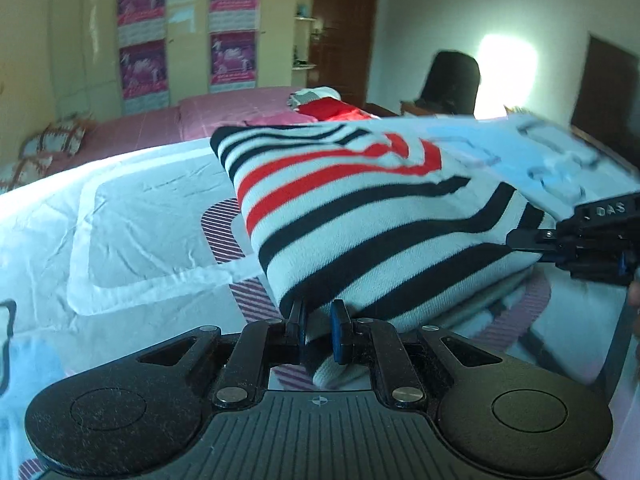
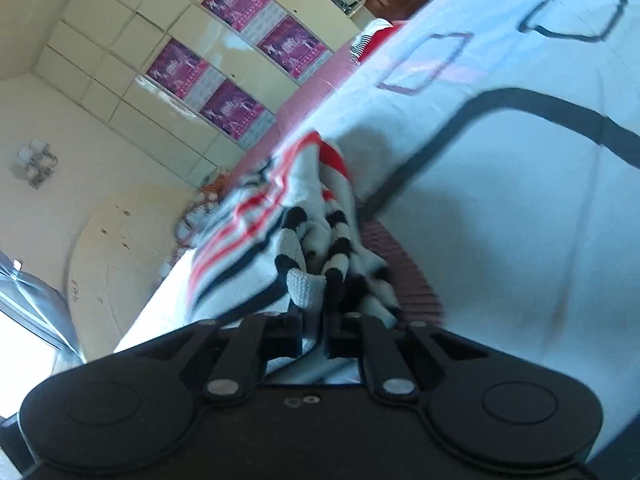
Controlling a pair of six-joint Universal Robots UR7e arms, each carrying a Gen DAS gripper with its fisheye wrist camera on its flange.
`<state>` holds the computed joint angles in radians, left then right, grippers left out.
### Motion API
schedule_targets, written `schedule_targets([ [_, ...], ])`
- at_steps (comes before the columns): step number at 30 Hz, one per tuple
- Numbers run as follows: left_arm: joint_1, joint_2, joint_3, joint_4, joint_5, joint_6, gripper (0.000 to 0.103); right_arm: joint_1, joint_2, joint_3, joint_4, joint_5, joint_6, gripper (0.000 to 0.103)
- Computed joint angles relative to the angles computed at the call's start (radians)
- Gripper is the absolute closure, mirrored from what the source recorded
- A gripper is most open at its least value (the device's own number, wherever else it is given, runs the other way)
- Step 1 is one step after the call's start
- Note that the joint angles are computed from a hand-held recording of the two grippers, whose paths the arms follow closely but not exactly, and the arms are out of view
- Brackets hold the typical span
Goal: Fold small clothes
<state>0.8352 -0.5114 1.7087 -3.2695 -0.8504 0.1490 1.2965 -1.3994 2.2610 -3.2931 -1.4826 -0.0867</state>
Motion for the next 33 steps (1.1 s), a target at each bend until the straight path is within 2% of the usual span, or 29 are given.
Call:
schedule_targets([
  [2,-0.008,0.0,0.007,-0.014,0.009,0.042,0.092,-0.027,-0.003,-0.001,0.026,0.039,0.036,0.091],
  [4,-0.003,-0.022,0.022,-0.07,-0.014,0.024,0.092,-0.026,-0.013,-0.012,0.019,0.069,0.02,0.073],
  [5,0.003,-0.031,0.028,-0.119,-0.035,0.012,0.092,-0.02,-0.014,-0.013,-0.023,0.074,-0.003,0.058],
  [6,0.009,-0.034,0.022,-0.149,-0.049,0.002,0.092,-0.016,-0.009,-0.022,-0.062,0.081,-0.03,0.05],
  [7,0.019,-0.036,0.006,-0.155,-0.069,-0.007,0.092,-0.012,0.0,-0.038,-0.086,0.086,-0.058,0.049],
  [10,0.05,-0.012,-0.082,-0.119,-0.119,-0.035,0.092,0.004,0.046,-0.148,0.023,0.071,-0.092,0.059],
  [14,0.077,0.039,-0.202,0.006,-0.123,-0.07,0.092,0.041,0.136,-0.289,0.162,-0.012,-0.129,0.062],
  [15,0.081,0.047,-0.219,0.035,-0.119,-0.083,0.092,0.046,0.149,-0.312,0.19,-0.011,-0.135,0.062],
  [16,0.085,0.054,-0.227,0.055,-0.115,-0.096,0.092,0.051,0.163,-0.324,0.194,-0.011,-0.153,0.066],
  [17,0.087,0.061,-0.229,0.053,-0.113,-0.106,0.092,0.065,0.181,-0.34,0.192,-0.039,-0.176,0.084],
  [18,0.087,0.067,-0.223,0.029,-0.111,-0.112,0.092,0.077,0.198,-0.354,0.195,-0.054,-0.213,0.086],
  [20,0.085,0.072,-0.203,-0.034,-0.103,-0.128,0.092,0.092,0.218,-0.343,0.136,-0.014,-0.377,0.088],
  [22,0.085,0.08,-0.188,-0.065,-0.084,-0.133,0.092,0.116,0.244,-0.337,0.079,-0.062,-0.513,0.088],
  [23,0.083,0.087,-0.189,-0.063,-0.072,-0.129,0.092,0.121,0.261,-0.344,0.057,-0.111,-0.525,0.088],
  [24,0.083,0.09,-0.191,-0.062,-0.067,-0.12,0.092,0.109,0.27,-0.357,0.067,-0.13,-0.495,0.086],
  [26,0.076,0.092,-0.205,-0.03,-0.047,-0.112,0.092,0.085,0.257,-0.364,0.105,-0.1,-0.395,0.074],
  [27,0.072,0.09,-0.21,-0.013,-0.035,-0.107,0.092,0.087,0.25,-0.363,0.114,-0.107,-0.379,0.074],
  [28,0.067,0.085,-0.21,-0.014,-0.023,-0.104,0.092,0.089,0.236,-0.353,0.105,-0.103,-0.361,0.076],
  [29,0.063,0.08,-0.201,-0.043,-0.026,-0.097,0.092,0.083,0.216,-0.333,0.082,-0.078,-0.337,0.082],
  [31,0.06,0.066,-0.178,-0.104,-0.064,-0.082,0.092,0.063,0.165,-0.287,0.055,-0.001,-0.302,0.091],
  [33,0.055,0.059,-0.173,-0.105,-0.083,-0.073,0.092,0.065,0.129,-0.264,0.083,0.01,-0.322,0.091],
])
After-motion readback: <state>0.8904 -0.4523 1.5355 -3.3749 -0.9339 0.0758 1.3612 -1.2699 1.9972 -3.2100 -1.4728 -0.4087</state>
